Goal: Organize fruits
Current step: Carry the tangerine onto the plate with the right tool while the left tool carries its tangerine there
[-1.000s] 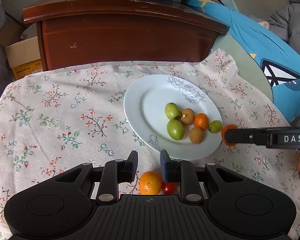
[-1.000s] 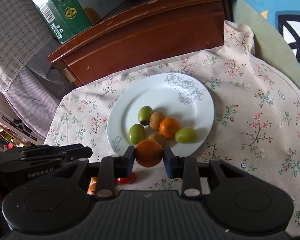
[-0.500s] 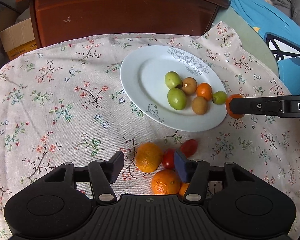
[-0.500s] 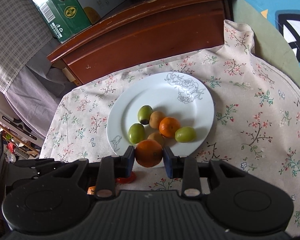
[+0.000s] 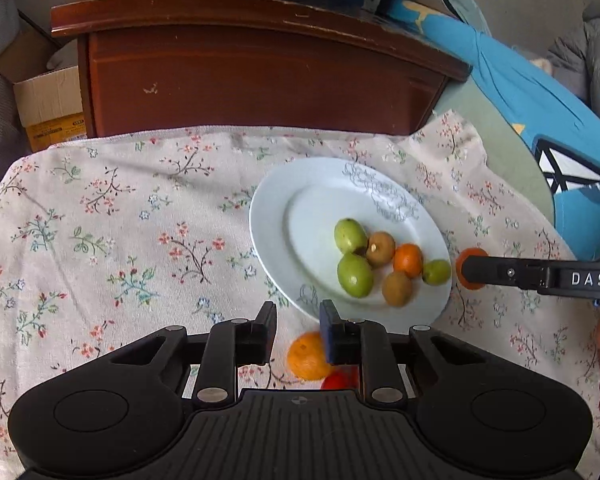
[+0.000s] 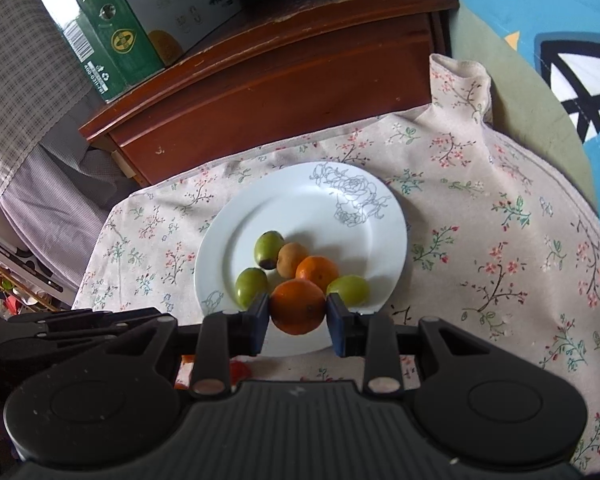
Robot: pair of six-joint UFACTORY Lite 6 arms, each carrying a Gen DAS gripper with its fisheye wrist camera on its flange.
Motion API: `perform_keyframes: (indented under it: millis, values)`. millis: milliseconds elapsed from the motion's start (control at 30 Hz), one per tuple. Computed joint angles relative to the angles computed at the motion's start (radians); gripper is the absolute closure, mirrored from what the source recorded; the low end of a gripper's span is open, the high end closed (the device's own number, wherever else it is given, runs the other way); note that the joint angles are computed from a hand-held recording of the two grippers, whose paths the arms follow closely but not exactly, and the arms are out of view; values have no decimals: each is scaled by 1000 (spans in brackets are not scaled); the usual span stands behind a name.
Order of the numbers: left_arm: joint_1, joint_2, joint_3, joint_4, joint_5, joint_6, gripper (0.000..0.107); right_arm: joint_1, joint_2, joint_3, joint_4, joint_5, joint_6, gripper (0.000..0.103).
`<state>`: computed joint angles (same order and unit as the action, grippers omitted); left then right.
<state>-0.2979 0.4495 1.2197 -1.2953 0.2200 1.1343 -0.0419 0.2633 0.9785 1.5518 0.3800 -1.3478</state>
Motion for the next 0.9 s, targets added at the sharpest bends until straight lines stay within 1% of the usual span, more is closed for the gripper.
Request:
perform_keyframes:
  millis: [67, 200, 267, 300, 367, 433, 500, 600, 700, 733, 800, 833, 867, 900]
  values:
    - [0, 29, 34, -24, 4, 16, 86, -3, 12, 4, 60, -26, -69, 72]
    - [-1, 90, 108, 88, 7, -110, 86, -5, 74, 47, 90, -45, -88, 72]
    - [11, 90, 115, 131, 37, -146, 86, -6, 94, 63, 94, -42, -96, 72]
    - [18, 85, 113, 160, 56, -173, 83, -7, 102, 70, 94, -41, -101, 72]
    - [29, 79, 112, 200, 105, -206, 83, -3, 121, 87, 95, -46, -104, 72]
    - [23, 81, 113, 246, 122, -249, 83, -2, 144, 107, 105, -38, -117, 72]
    - [7, 99, 131, 330, 135, -324, 80, 1, 163, 122, 126, -39, -140, 72]
    - [-26, 115, 131, 413, 122, -389, 74, -4, 182, 138, 142, -31, -151, 72]
    - [-63, 130, 127, 542, 72, -496, 66, -5, 195, 150, 168, -29, -170, 72]
    - [-69, 132, 119, 544, 48, -502, 66, -6, 198, 150, 189, -22, -192, 72]
    - [-68, 131, 99, 438, 19, -412, 70, -7, 214, 162, 222, -13, -219, 72]
    - [-63, 134, 98, 393, 20, -374, 70, -6, 223, 171, 224, -16, -215, 71]
    - [-54, 136, 96, 324, 24, -311, 76, -6, 232, 179, 220, -13, -210, 71]
    - [-49, 136, 96, 297, 28, -290, 76, -7, 239, 185, 217, -7, -209, 71]
